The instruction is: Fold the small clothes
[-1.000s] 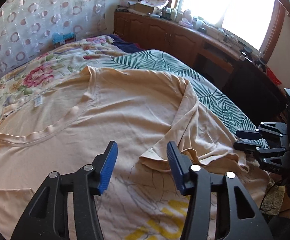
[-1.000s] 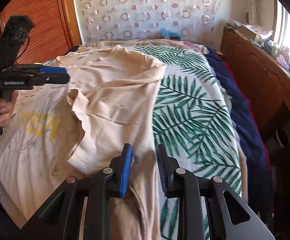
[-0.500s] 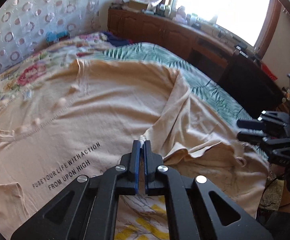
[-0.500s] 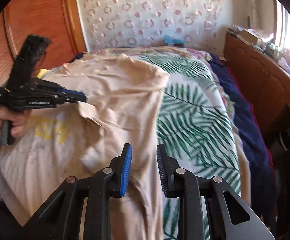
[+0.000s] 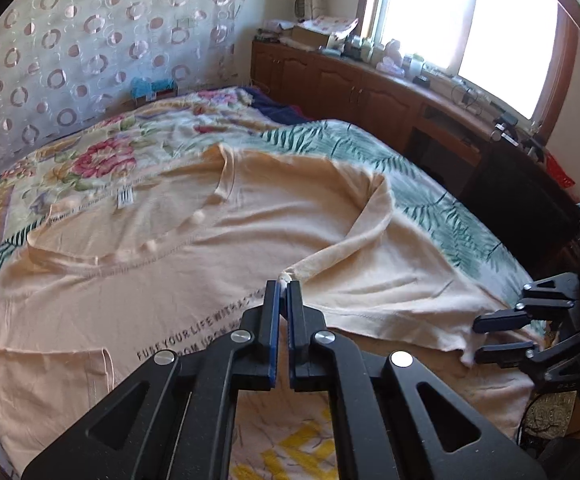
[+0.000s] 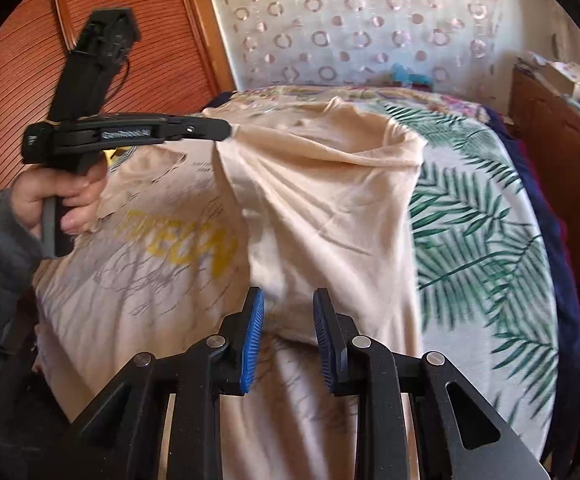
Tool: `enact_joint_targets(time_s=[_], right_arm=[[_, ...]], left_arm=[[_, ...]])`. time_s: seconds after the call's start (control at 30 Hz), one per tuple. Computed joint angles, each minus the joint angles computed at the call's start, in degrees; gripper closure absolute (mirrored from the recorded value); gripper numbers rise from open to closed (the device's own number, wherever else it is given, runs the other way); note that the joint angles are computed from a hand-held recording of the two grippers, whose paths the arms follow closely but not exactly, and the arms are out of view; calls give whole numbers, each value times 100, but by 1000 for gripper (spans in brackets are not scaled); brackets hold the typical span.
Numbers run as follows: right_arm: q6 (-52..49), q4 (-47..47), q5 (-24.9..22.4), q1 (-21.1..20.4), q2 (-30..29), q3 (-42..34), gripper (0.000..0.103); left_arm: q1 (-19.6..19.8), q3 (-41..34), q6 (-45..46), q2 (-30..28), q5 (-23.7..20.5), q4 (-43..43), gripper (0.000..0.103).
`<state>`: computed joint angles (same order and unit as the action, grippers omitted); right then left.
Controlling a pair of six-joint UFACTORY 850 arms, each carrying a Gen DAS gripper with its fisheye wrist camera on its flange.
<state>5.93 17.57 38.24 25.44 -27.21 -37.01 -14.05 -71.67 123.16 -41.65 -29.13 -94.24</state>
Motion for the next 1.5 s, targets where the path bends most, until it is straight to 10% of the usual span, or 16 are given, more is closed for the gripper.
enact_joint_targets(time_s=[0.27,0.5,0.9,1.27,1.4,1.5], right_arm=[[-465,398,-107,-113,181,-50,77],[-733,227,-607,-825,-73,-735,77],[-434,-387,-1745,-1398,-986,-2521,77],[-1730,1126,-1326,-1220,-1101,-2742,77],[-1940,1376,-1247,-1119,-984,-2474,45],[-2013,1353,-1421,-1158,-1001,-2494,41]], left_arm=[[223,39,1,-53,-78,-54,98],[525,402,907,212,-242,-887,24],[931,389,836,140,-143,-942,23],[1245,201,1063,33,38,-1338,23],[1419,-43,971,-100,133,-1424,23],[1518,-319,841,-273,299,-1447,23]])
